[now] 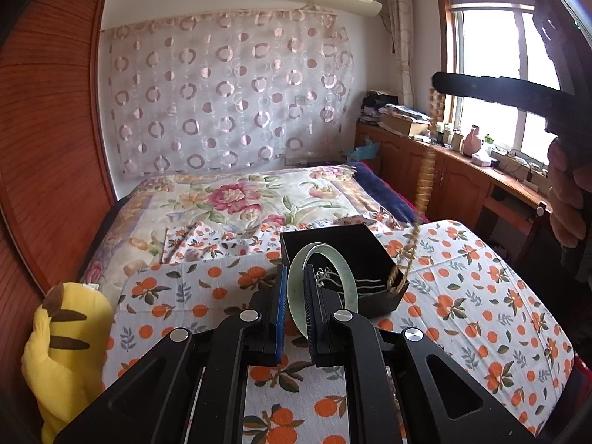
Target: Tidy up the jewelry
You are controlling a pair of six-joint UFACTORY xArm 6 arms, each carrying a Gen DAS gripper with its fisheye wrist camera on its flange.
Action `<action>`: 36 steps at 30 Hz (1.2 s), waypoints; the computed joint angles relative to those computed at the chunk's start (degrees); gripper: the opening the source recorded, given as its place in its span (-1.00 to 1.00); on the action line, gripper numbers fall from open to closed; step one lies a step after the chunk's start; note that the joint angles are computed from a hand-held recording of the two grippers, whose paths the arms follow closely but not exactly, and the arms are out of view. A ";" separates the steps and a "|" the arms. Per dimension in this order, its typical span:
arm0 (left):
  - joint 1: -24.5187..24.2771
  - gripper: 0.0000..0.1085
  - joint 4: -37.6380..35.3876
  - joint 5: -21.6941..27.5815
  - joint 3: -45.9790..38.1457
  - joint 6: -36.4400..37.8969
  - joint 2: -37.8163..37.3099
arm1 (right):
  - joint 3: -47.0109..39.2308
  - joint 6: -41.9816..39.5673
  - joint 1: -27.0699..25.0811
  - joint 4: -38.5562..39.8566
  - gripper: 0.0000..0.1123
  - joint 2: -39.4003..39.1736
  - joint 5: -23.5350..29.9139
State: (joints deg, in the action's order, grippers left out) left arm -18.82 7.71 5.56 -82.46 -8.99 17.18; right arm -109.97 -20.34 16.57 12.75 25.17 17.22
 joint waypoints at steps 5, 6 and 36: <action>-0.02 -0.85 -0.08 0.34 -0.80 -0.01 0.52 | -4.37 1.60 0.08 -2.23 -0.89 3.43 2.09; -0.07 -0.85 -0.10 0.37 -1.12 -0.06 0.80 | -5.19 2.04 0.01 -2.77 -0.89 4.14 2.73; -2.41 -0.85 -7.80 11.49 -26.49 5.57 19.57 | 7.37 -3.01 -1.73 5.66 -0.61 1.87 9.53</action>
